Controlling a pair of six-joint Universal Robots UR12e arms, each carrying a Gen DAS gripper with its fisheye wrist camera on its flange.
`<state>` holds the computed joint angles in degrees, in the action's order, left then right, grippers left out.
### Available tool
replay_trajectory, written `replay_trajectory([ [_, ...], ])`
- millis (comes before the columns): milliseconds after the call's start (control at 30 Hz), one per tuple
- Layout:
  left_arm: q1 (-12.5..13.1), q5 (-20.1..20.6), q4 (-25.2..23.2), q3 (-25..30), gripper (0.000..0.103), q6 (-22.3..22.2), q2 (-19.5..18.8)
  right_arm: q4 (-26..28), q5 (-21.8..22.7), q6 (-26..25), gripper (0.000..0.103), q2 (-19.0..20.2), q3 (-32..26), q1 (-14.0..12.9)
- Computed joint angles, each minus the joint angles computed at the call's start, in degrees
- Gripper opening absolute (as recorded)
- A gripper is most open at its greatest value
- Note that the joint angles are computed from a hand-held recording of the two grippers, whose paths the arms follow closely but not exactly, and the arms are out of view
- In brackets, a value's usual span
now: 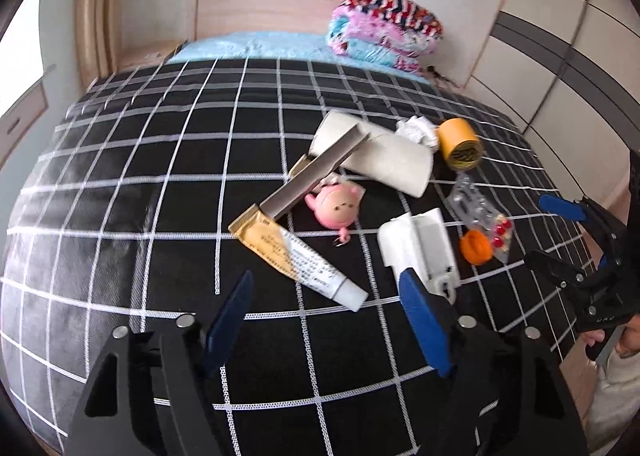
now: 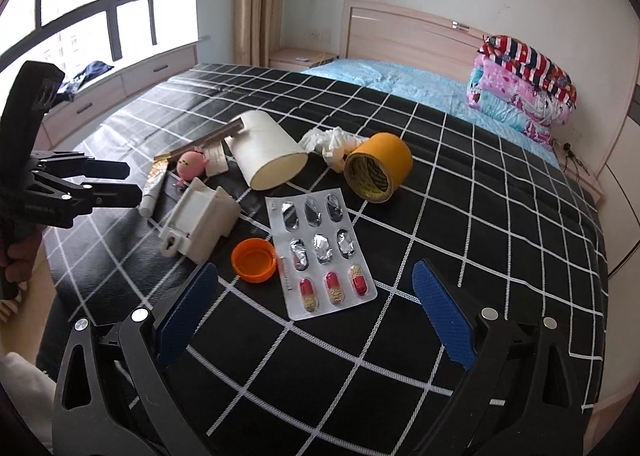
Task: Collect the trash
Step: 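Grasp the toothpaste tube with the left gripper while the right gripper grasps the pill blister pack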
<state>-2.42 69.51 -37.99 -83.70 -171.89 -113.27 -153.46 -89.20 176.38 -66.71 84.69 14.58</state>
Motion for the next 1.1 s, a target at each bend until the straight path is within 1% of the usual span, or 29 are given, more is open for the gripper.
replay_trajectory([
  [33,0.04,-0.02,-0.06,0.01,0.069,-0.36,-0.10,0.18,-0.06,-0.12,0.098,0.18,-0.18,-0.05],
  [133,-0.25,1.65,-0.35,0.11,0.062,-0.98,-0.40,0.83,0.10,-0.30,0.098,0.85,-0.82,-0.25],
  [233,-0.77,4.20,0.19,-0.01,0.057,-1.05,-0.34,1.93,0.24,-0.43,0.090,1.52,-1.56,-0.42],
  [300,-0.83,3.94,-0.03,0.20,0.051,-1.15,-0.41,2.37,0.36,-0.55,0.089,1.70,-1.79,-0.42],
  [333,-0.98,4.56,0.21,0.17,0.048,-1.24,-0.41,2.70,0.15,-0.70,0.089,1.80,-1.89,-0.35],
  [400,-1.51,6.17,0.77,0.22,0.044,-0.39,-0.57,3.42,-0.85,-0.60,0.085,1.96,-2.10,-0.13],
  [433,-1.78,6.75,1.01,0.24,0.039,0.52,-0.65,4.00,-0.98,-0.28,0.077,2.05,-2.25,-0.09],
  [467,-1.89,7.05,1.14,0.23,0.036,0.94,-0.67,4.60,-1.40,-0.13,0.069,2.12,-2.41,-0.02],
  [533,-1.72,6.46,0.87,0.35,0.030,0.25,-0.70,5.39,-2.34,0.03,0.067,2.28,-2.64,0.15],
  [567,-1.61,6.22,1.04,0.21,0.028,0.29,-0.65,5.24,-2.21,0.03,0.064,2.20,-2.50,0.14],
  [600,-1.56,6.19,1.14,0.11,0.024,0.22,-0.60,5.42,-1.34,0.11,0.061,2.08,-2.41,0.01],
  [700,-0.99,4.59,1.42,-0.37,0.022,-0.99,-0.36,5.16,-1.24,0.64,0.053,1.82,-2.11,-0.01],
  [733,-0.92,4.45,1.85,-0.67,0.021,-1.04,-0.25,5.17,-0.90,0.96,0.048,1.77,-2.10,-0.08],
  [833,-0.85,4.43,2.34,-1.22,0.018,-0.95,0.06,5.15,-0.30,1.71,0.048,1.55,-1.81,-0.18],
  [933,-0.43,3.40,2.25,-1.72,0.017,-1.28,0.45,4.86,0.04,2.30,0.048,1.30,-1.41,-0.15],
  [1100,-0.15,3.46,3.01,-2.85,0.013,-1.94,1.19,4.01,0.38,3.50,0.048,0.81,-0.84,-0.17],
])
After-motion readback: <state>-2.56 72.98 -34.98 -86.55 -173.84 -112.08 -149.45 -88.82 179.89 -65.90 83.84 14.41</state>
